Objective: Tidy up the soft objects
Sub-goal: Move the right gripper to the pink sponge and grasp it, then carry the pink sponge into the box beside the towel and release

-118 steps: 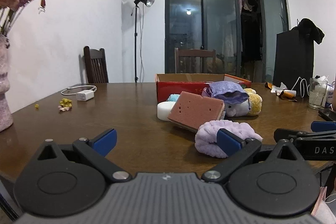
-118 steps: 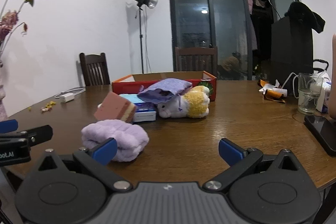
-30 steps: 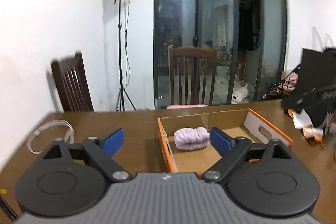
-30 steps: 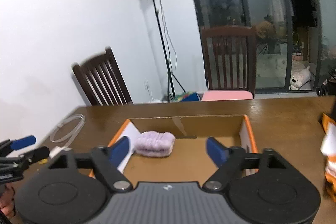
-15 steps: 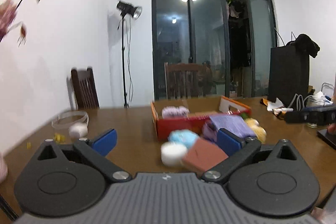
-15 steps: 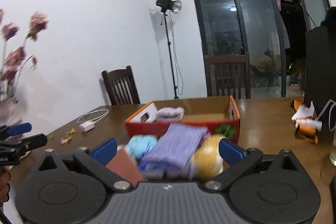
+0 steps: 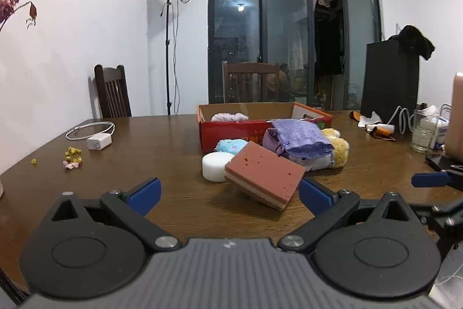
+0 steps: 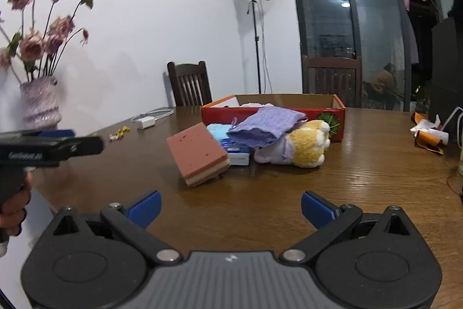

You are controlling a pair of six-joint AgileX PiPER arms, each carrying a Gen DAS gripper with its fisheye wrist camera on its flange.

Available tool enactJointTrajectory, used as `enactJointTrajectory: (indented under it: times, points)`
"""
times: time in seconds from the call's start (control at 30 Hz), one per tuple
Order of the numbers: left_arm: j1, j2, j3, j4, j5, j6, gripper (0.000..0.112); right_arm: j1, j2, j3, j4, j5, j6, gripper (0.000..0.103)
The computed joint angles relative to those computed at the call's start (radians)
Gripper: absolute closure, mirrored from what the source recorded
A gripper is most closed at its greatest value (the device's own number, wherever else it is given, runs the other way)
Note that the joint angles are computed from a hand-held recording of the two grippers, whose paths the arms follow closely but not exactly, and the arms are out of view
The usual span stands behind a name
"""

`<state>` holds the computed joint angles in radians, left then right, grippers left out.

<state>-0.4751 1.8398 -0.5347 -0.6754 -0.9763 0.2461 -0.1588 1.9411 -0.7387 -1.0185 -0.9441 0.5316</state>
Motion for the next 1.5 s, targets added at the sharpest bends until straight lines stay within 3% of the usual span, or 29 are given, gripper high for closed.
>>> enactJointTrajectory:
  times: [0.1, 0.2, 0.3, 0.4, 0.53, 0.63, 0.7, 0.77, 0.9, 1.13, 1.4, 1.47, 1.5]
  points:
    - [0.038, 0.039, -0.078, -0.036, 0.075, 0.036, 0.009, 0.026, 0.017, -0.005, 0.025, -0.008, -0.024, 0.000]
    - [0.104, 0.074, -0.128, 0.035, 0.115, -0.003, 0.009, 0.069, 0.037, -0.036, 0.075, 0.026, -0.024, 0.000]
    - [0.184, 0.105, -0.205, 0.146, 0.178, -0.048, 0.009, 0.111, 0.064, -0.124, 0.052, 0.105, 0.090, 0.000]
    - [0.253, 0.161, -0.340, 0.224, 0.304, -0.076, 0.009, 0.151, 0.112, -0.248, -0.031, 0.182, 0.277, 0.000]
    - [0.363, 0.241, -0.544, 0.585, 0.533, -0.426, 0.016, 0.208, 0.204, -0.440, -0.163, 0.240, 0.550, 0.002]
    - [0.410, 0.296, -0.653, 0.876, 0.596, -0.721, 0.036, 0.254, 0.268, -0.584, -0.275, 0.314, 0.782, 0.008]
    - [0.435, 0.327, -0.702, 1.076, 0.609, -0.912, 0.053, 0.270, 0.300, -0.641, -0.291, 0.331, 0.846, 0.023]
    - [0.465, 0.347, -0.708, 1.247, 0.554, -1.095, 0.062, 0.278, 0.335, -0.700, -0.317, 0.333, 0.931, 0.033]
    - [0.473, 0.339, -0.676, 1.264, 0.515, -1.136, 0.070, 0.270, 0.401, -0.806, -0.434, 0.271, 1.112, 0.046]
    - [0.445, 0.226, -0.535, 1.216, 0.486, -1.176, 0.071, 0.235, 0.328, -0.689, -0.342, 0.183, 0.958, 0.046]
    - [0.333, 0.143, -0.381, 1.243, 0.477, -1.308, 0.070, 0.096, 0.218, -0.578, -0.554, 0.099, 1.024, 0.045]
    - [0.314, 0.146, -0.368, 1.246, 0.466, -1.313, 0.064, 0.067, 0.206, -0.538, -0.525, 0.115, 0.993, 0.044]
    - [0.294, 0.141, -0.364, 1.187, 0.498, -1.261, 0.063, 0.061, 0.193, -0.507, -0.497, 0.148, 0.960, 0.039]
